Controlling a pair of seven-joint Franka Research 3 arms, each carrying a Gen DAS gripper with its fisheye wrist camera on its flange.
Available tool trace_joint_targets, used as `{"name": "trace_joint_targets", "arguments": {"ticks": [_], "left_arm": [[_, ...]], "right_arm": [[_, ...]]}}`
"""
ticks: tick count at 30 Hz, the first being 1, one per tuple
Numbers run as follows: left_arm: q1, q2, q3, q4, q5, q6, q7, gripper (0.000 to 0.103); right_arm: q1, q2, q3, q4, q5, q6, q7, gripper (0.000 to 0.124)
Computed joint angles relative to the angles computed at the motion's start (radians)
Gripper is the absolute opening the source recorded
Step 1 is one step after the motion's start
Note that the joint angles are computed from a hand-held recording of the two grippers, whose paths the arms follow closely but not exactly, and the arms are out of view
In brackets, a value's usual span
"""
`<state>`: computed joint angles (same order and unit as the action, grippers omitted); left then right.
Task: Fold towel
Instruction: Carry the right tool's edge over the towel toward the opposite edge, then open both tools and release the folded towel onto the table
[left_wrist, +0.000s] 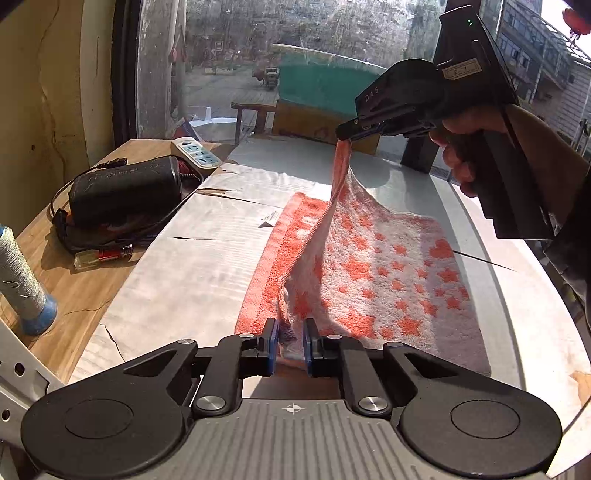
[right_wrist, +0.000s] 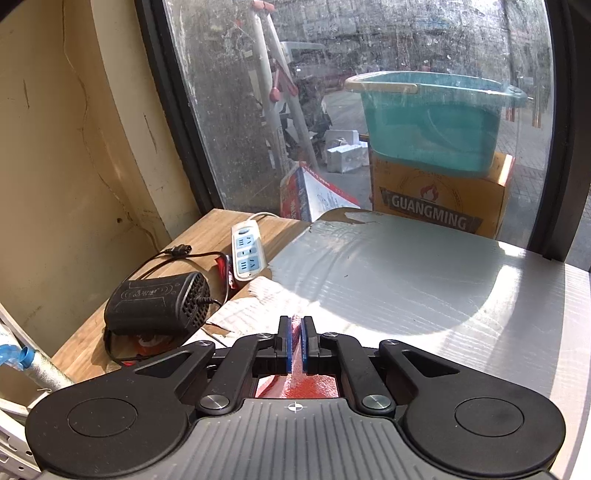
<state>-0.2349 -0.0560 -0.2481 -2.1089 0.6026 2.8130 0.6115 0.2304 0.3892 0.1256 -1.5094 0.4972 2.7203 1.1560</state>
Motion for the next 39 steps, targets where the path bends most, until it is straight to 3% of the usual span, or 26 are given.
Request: {"name": "trace_joint_targets", "arguments": {"ticks": [4, 7, 14, 21, 26, 31, 36, 37, 39], "left_arm": [[0.002, 0.001, 0.002, 0.002, -0.006, -0.017, -0.006, 0.014], [0.004, 0.0, 0.003, 0.004, 0.002, -0.025, -0.02, 0.021], [0.008, -0.004, -0.001, 0.013, 0.056, -0.036, -0.06, 0.022], [0.009, -0.004, -0.002, 0.021, 0.091, -0.037, -0.081, 0.022], [0.008, -0.002, -0.002, 0.027, 0.109, -0.037, -0.088, 0.024], [0.007, 0.002, -0.001, 0.033, 0.111, -0.028, -0.082, 0.026], [0.004, 0.01, 0.001, 0.036, 0.099, -0.012, -0.053, 0.034], [0.002, 0.013, 0.002, 0.037, 0.087, -0.004, -0.038, 0.035], [-0.004, 0.021, 0.003, 0.038, 0.052, 0.013, 0.004, 0.038]], "right_arm": [[-0.003, 0.009, 0.005, 0.005, 0.009, -0.01, -0.011, 0.005], [0.006, 0.008, -0.005, -0.002, -0.007, -0.006, 0.002, 0.005], [0.031, 0.004, -0.036, -0.014, -0.075, 0.007, 0.086, 0.005], [-0.016, 0.0, 0.011, -0.015, 0.022, 0.015, 0.059, 0.006], [-0.023, -0.01, 0.009, -0.025, 0.072, 0.049, 0.088, 0.006], [-0.04, -0.033, 0.007, -0.042, 0.101, 0.027, 0.101, 0.007], [-0.108, -0.133, 0.042, -0.157, 0.305, -0.02, -0.023, 0.008], [-0.131, -0.179, 0.048, -0.209, 0.396, -0.033, -0.079, 0.009], [-0.151, -0.255, 0.038, -0.291, 0.541, -0.049, -0.177, 0.021]]}}
